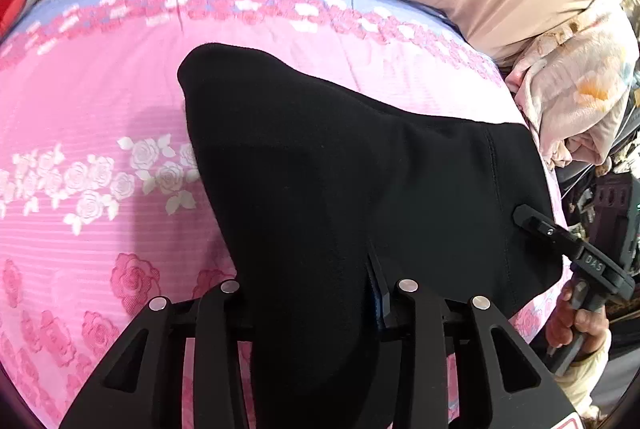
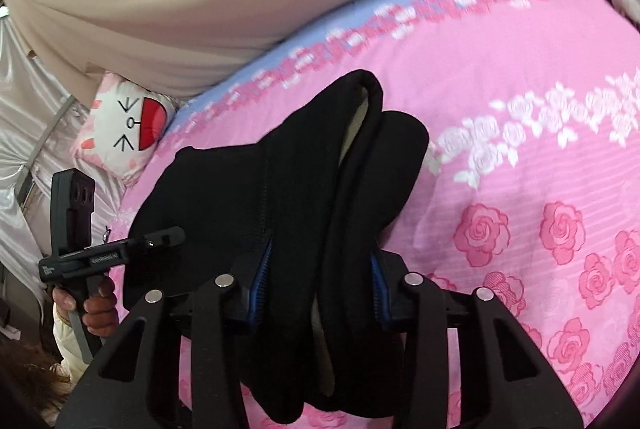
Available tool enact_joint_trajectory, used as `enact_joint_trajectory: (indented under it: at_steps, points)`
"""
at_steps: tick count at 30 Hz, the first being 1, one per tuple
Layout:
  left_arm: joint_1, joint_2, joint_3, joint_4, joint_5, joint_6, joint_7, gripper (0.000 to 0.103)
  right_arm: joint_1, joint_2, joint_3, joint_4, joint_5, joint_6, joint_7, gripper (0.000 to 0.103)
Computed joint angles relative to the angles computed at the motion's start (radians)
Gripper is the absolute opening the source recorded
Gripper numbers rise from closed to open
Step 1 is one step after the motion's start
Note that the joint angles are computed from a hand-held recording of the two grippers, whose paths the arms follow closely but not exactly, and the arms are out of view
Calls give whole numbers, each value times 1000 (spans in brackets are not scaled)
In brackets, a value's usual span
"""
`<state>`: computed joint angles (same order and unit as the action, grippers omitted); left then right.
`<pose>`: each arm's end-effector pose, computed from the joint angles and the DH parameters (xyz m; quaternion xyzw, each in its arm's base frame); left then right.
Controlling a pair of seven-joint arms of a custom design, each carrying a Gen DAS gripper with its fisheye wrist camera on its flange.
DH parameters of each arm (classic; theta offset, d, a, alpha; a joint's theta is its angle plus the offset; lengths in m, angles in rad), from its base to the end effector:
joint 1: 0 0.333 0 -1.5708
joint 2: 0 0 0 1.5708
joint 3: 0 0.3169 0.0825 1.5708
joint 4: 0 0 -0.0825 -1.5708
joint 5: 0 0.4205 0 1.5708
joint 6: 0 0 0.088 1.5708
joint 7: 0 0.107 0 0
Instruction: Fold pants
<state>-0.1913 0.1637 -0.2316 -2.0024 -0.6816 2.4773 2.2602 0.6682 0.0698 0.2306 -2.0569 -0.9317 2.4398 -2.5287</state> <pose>0.5892 -0.2584 0.3918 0.4359 -0.8488 0.2957 0.0444 0.3898 0.4848 0.4186 -0.4151 0.8345 -0.1448 0.3321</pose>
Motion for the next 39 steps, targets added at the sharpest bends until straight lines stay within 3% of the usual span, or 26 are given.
enact_joint_trajectory:
  at_steps: [3, 7, 16, 25, 31, 39]
  points:
    - [5, -43, -3, -33, -34, 3, 32, 33, 10, -4, 7, 12, -4, -26, -2, 38]
    - [17, -107, 9, -77, -89, -54, 82, 33, 26, -10, 21, 17, -10, -42, 21, 38]
    - [14, -210, 39, -185, -114, -91, 131, 33, 69, 16, 33, 53, -2, -67, 71, 38]
    - [-1, -216, 42, -111, -160, -53, 207, 32, 39, -11, 9, 87, -15, -72, -57, 38]
    - [-16, -109, 20, 62, -198, 65, 252, 33, -42, -10, -39, 124, -116, -33, -154, 38]
    - [-62, 261, 4, 474, 55, 176, 26, 33, -152, 104, -127, 200, -173, 118, -224, 38]
